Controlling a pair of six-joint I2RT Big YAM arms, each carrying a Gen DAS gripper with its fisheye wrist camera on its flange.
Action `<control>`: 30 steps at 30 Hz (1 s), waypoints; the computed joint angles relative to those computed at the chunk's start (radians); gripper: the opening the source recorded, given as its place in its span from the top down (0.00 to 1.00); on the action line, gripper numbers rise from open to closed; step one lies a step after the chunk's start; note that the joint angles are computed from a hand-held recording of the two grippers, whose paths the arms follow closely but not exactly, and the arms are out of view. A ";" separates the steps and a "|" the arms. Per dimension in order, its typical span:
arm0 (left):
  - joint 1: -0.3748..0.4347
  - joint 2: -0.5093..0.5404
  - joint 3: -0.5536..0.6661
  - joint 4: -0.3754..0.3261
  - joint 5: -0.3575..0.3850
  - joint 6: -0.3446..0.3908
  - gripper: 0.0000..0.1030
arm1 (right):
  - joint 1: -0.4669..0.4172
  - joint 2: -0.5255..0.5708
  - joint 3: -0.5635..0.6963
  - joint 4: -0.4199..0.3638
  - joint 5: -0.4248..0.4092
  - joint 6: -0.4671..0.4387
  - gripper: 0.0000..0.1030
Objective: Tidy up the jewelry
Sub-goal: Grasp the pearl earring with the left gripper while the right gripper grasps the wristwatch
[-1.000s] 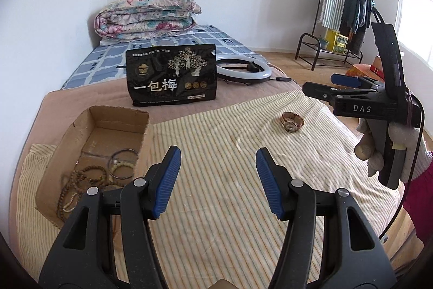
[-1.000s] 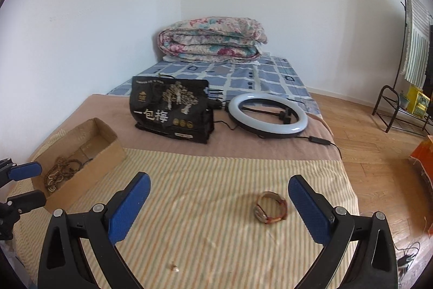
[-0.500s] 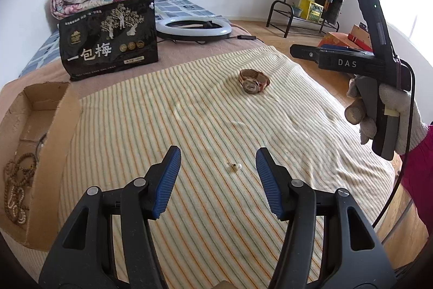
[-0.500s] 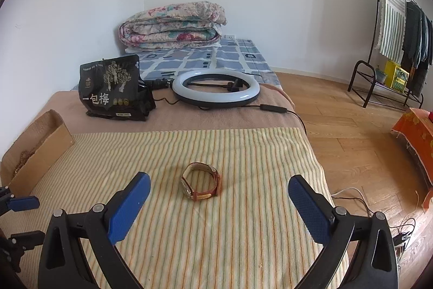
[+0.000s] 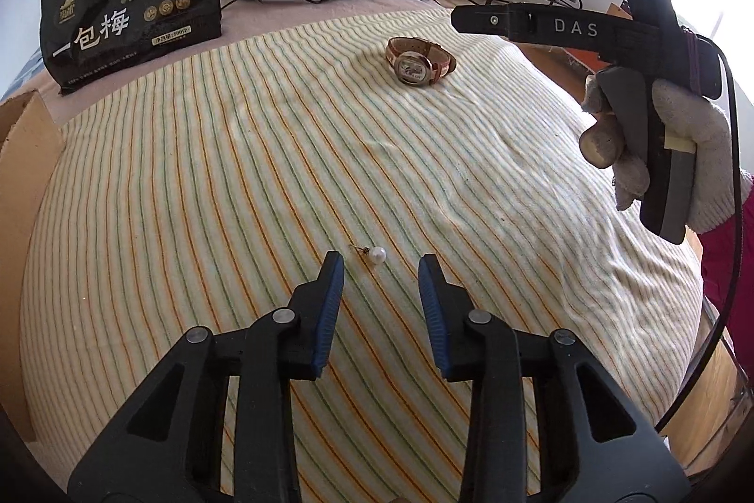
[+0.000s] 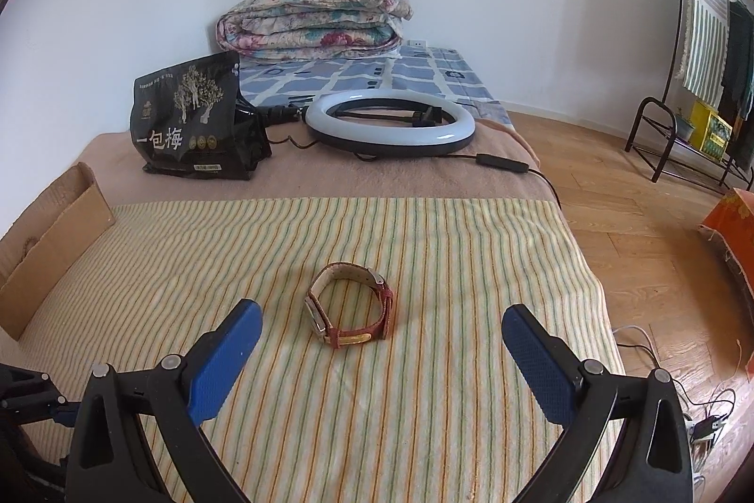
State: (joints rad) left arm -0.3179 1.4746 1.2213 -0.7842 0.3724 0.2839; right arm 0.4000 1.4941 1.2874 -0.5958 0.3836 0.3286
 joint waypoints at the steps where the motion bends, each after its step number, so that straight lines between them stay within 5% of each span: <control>1: -0.001 0.003 0.001 0.003 -0.004 -0.002 0.67 | -0.002 0.009 0.005 -0.001 -0.006 -0.003 0.00; 16: -0.013 0.038 0.014 0.033 -0.027 -0.005 0.91 | -0.032 0.173 0.133 -0.091 -0.056 0.001 0.00; 24: -0.014 0.033 0.010 0.034 -0.029 0.002 0.92 | -0.036 0.193 0.156 -0.113 -0.052 0.007 0.01; 30: -0.015 0.029 0.008 0.033 -0.030 0.001 0.92 | -0.034 0.211 0.179 -0.140 -0.067 -0.001 0.24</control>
State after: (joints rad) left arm -0.3326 1.5036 1.2296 -0.7515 0.3421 0.2849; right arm 0.3660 1.7050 1.4662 -0.7355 0.3170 0.3276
